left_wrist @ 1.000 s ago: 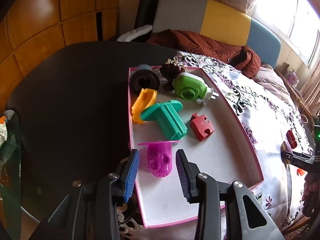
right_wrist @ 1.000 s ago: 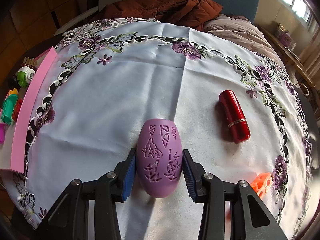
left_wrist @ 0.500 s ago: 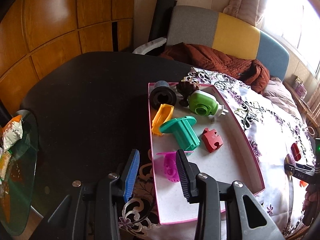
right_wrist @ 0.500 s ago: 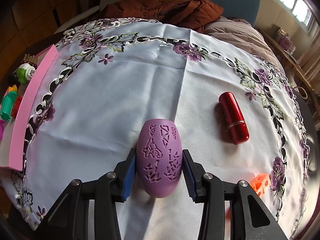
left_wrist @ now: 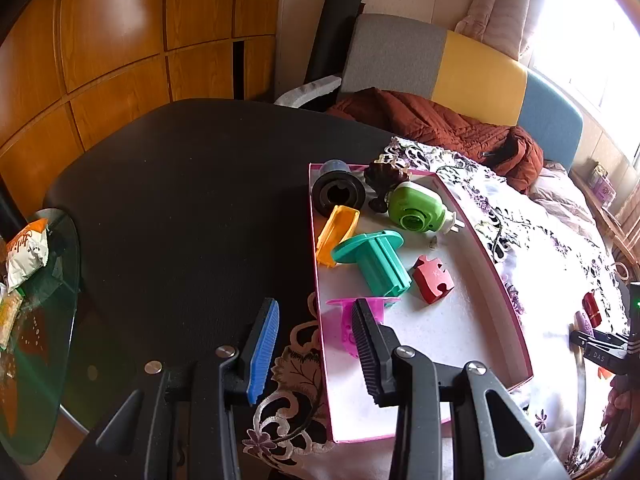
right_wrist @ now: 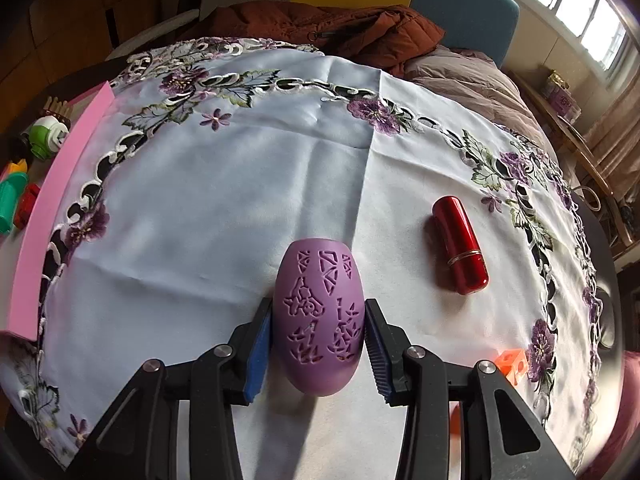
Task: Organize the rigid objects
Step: 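Carry the purple egg into the tray and open the right gripper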
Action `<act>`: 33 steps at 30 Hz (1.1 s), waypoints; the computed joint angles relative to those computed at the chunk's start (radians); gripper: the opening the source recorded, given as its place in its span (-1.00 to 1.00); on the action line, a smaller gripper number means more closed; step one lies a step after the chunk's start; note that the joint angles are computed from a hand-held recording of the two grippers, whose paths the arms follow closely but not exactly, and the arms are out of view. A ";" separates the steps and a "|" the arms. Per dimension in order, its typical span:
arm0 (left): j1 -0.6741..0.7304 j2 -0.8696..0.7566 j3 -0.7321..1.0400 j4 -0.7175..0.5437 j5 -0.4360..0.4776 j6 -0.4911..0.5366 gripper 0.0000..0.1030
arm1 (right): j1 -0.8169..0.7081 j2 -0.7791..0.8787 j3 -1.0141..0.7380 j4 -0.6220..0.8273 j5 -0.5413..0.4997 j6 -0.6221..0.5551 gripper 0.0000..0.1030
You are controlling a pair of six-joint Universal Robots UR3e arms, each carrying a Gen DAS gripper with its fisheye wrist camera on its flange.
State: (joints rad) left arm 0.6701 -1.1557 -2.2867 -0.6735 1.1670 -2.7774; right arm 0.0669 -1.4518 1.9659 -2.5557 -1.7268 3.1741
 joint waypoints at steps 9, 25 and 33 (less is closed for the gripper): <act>-0.001 0.009 -0.003 -0.002 -0.001 0.001 -0.27 | 0.196 0.046 -0.091 -0.051 -0.094 0.073 -0.15; 0.018 0.034 -0.020 0.012 -0.005 0.007 -0.27 | 0.359 0.154 -0.314 -0.040 -0.050 0.188 -0.15; 0.043 0.065 -0.021 -0.002 -0.020 0.025 -0.27 | 0.433 0.268 -0.495 0.014 0.016 0.204 -0.15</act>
